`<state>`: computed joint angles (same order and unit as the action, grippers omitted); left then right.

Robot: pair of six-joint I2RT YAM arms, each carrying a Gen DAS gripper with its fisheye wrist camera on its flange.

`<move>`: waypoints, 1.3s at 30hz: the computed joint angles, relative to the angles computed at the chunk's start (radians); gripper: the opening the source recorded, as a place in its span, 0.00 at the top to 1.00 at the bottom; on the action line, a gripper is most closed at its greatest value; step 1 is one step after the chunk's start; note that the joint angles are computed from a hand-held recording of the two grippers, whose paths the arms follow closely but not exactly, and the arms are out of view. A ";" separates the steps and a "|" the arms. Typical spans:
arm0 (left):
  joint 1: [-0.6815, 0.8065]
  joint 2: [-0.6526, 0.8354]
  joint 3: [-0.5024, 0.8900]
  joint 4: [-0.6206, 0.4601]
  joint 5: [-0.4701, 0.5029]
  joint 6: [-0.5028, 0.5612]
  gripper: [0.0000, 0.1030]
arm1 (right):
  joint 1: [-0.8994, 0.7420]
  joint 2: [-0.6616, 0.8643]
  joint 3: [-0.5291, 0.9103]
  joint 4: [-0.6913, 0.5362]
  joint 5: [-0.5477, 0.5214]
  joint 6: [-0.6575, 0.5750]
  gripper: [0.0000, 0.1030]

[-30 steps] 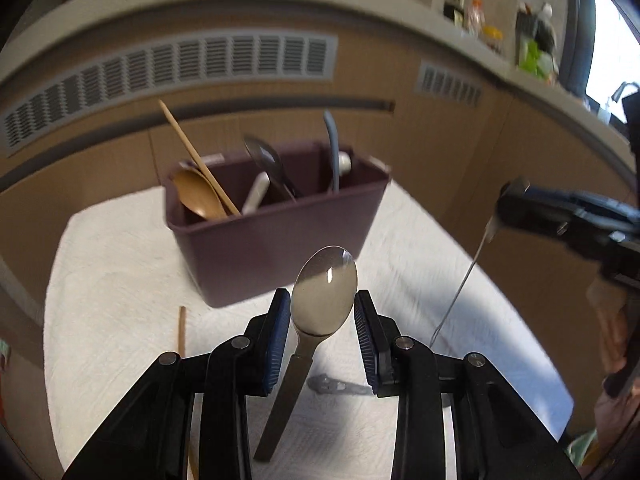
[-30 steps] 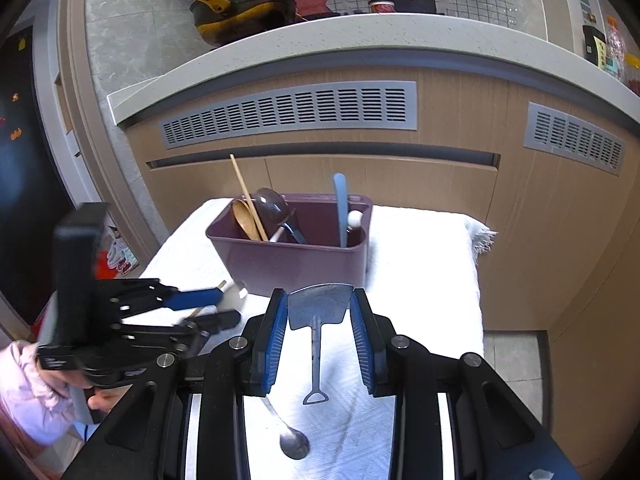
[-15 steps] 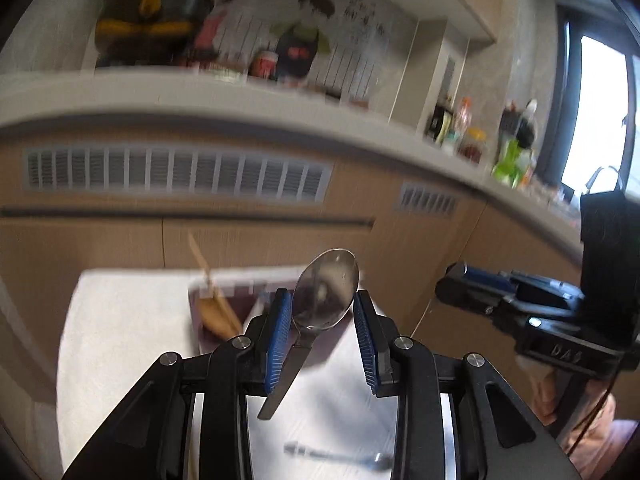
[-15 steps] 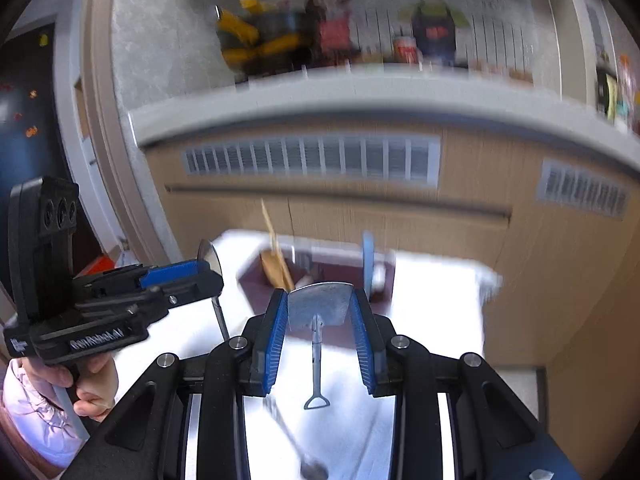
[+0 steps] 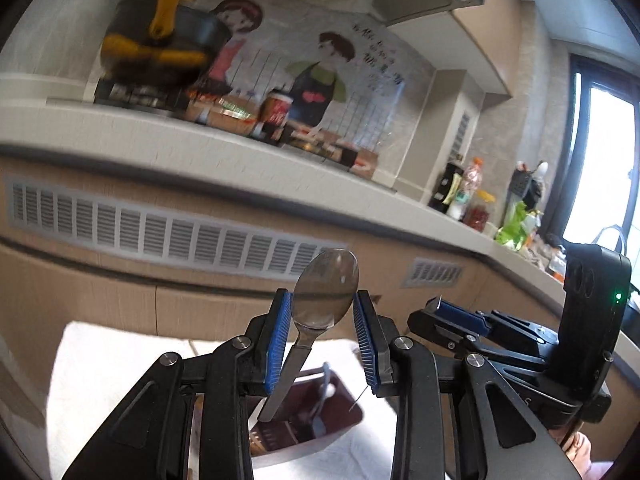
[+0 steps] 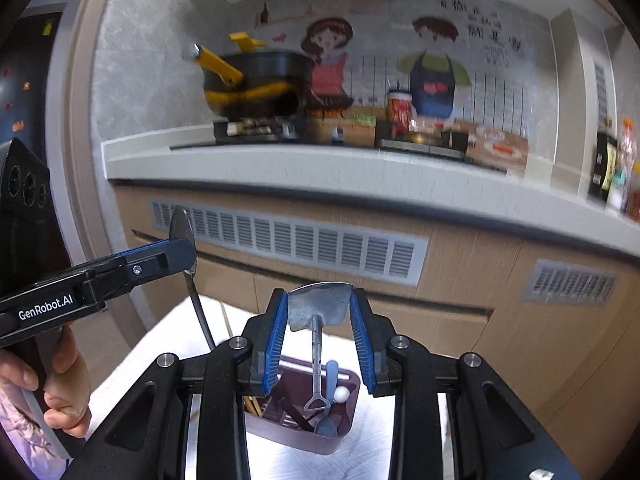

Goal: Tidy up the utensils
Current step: 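Carry the spoon and the metal spatula toward the caddy with both tools, then drop the spoon and spatula into the caddy with both tools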

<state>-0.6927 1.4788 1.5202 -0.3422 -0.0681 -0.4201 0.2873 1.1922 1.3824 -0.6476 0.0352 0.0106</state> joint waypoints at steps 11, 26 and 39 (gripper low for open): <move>0.079 0.114 -0.062 0.018 0.122 -0.100 0.55 | -0.052 0.144 -0.080 0.026 -0.070 0.022 0.56; -0.025 -0.145 -0.303 -0.190 -0.137 -0.073 0.38 | -0.040 -0.170 -0.363 0.081 -0.018 0.045 0.03; -0.148 -0.263 -0.630 -0.295 -0.125 -0.224 0.38 | 0.106 -0.306 -0.612 -0.112 -0.095 0.038 0.11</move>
<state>-0.8404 1.2162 0.8903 -0.6370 -0.1936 -0.6437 0.3929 0.8860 0.7699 -0.7598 -0.0596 0.0484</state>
